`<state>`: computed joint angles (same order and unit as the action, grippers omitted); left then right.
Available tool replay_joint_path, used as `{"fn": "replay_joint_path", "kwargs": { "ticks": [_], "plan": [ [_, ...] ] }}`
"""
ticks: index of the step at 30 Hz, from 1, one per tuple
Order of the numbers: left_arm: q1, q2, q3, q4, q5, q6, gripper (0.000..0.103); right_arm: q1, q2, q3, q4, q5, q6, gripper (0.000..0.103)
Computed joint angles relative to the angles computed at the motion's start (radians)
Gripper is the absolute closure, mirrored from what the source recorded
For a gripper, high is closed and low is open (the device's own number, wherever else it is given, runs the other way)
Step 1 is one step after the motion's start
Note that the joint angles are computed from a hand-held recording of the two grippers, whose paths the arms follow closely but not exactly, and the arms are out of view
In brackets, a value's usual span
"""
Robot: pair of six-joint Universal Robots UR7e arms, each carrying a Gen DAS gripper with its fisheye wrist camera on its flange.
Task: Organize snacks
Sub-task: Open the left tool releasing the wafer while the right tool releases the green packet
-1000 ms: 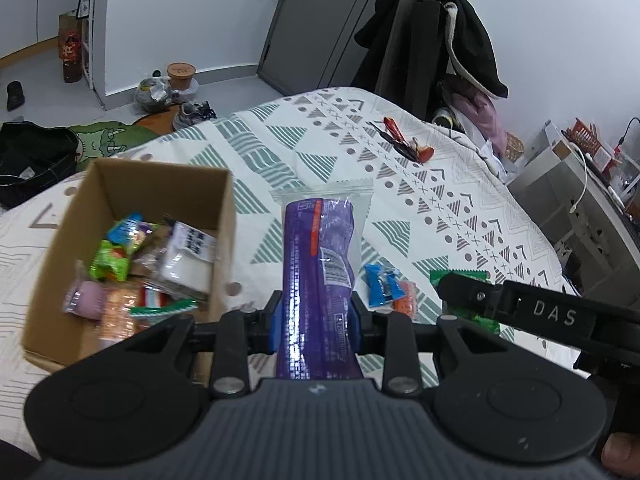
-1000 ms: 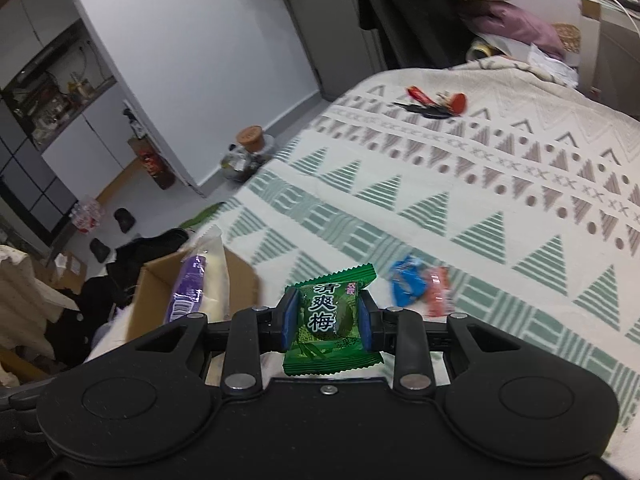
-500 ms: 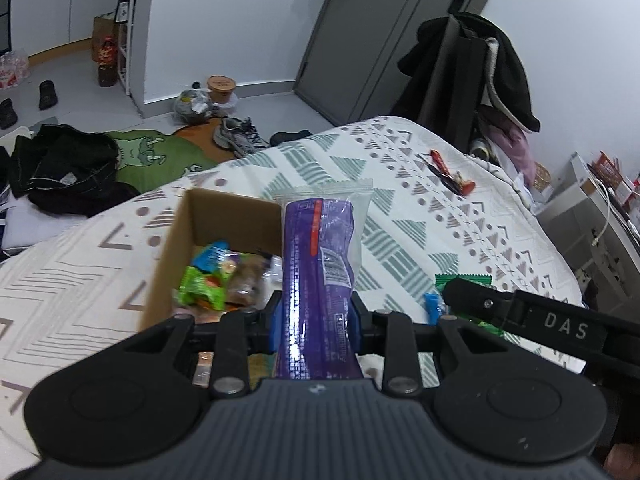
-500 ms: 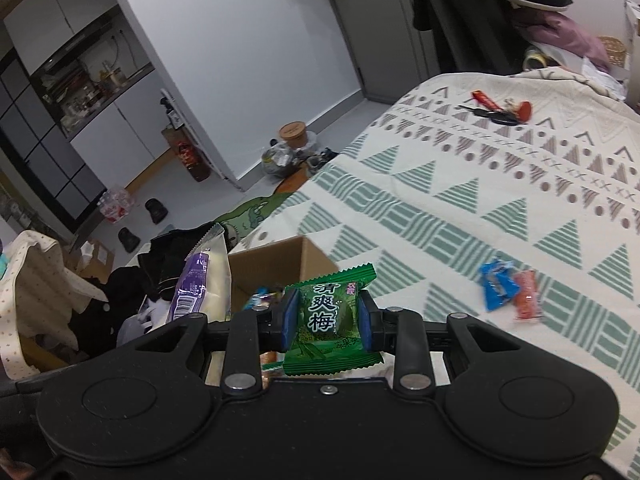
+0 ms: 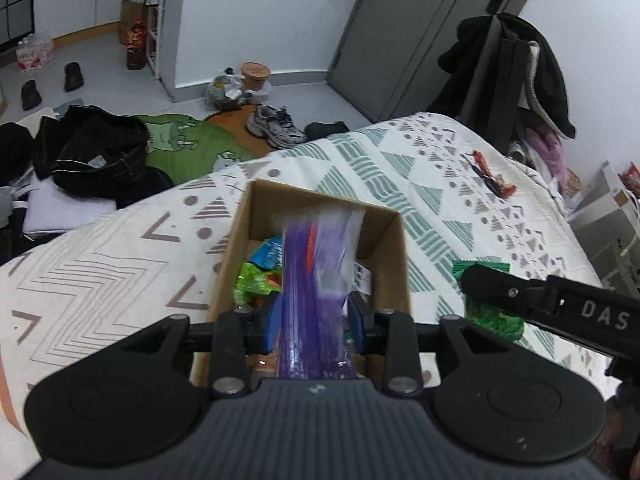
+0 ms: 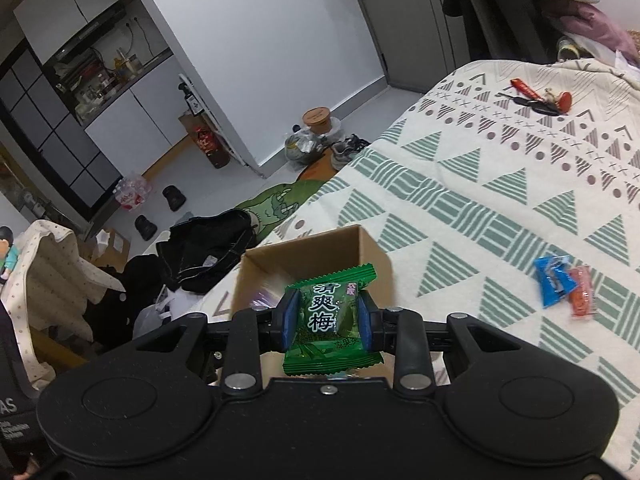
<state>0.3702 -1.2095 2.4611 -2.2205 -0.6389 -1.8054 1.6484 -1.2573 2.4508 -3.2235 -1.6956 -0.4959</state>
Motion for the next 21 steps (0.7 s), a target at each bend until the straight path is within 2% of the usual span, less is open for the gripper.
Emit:
{"fn": "replay_joint_path", "kwargs": {
  "ticks": [3,5,9,11,16,18,21],
  "plan": [
    [0.0,-0.017,0.002,0.023,0.0,-0.011,0.064,0.011,0.014,-0.008,0.002,0.004,0.013,0.073],
    [-0.003,-0.029,-0.004,0.063,-0.002,-0.031,0.054,0.016,0.018,-0.011,0.005,0.007,0.016,0.072],
    [-0.01,-0.039,-0.02,0.13,-0.002,-0.062,0.043,0.011,0.009,-0.016,0.039,0.031,0.026,0.067],
    [-0.014,-0.037,-0.029,0.156,-0.004,-0.072,0.034,0.01,0.003,-0.016,0.036,0.027,0.022,0.065],
    [-0.028,-0.03,-0.049,0.209,-0.007,-0.104,0.022,-0.008,-0.048,-0.002,0.03,0.012,-0.006,0.044],
    [-0.031,-0.024,-0.059,0.224,-0.011,-0.127,0.016,-0.019,-0.076,-0.001,0.046,0.007,-0.024,0.04],
    [-0.04,-0.012,-0.076,0.249,-0.01,-0.149,0.013,-0.036,-0.115,0.001,0.063,-0.003,-0.061,0.03]
  ]
}}
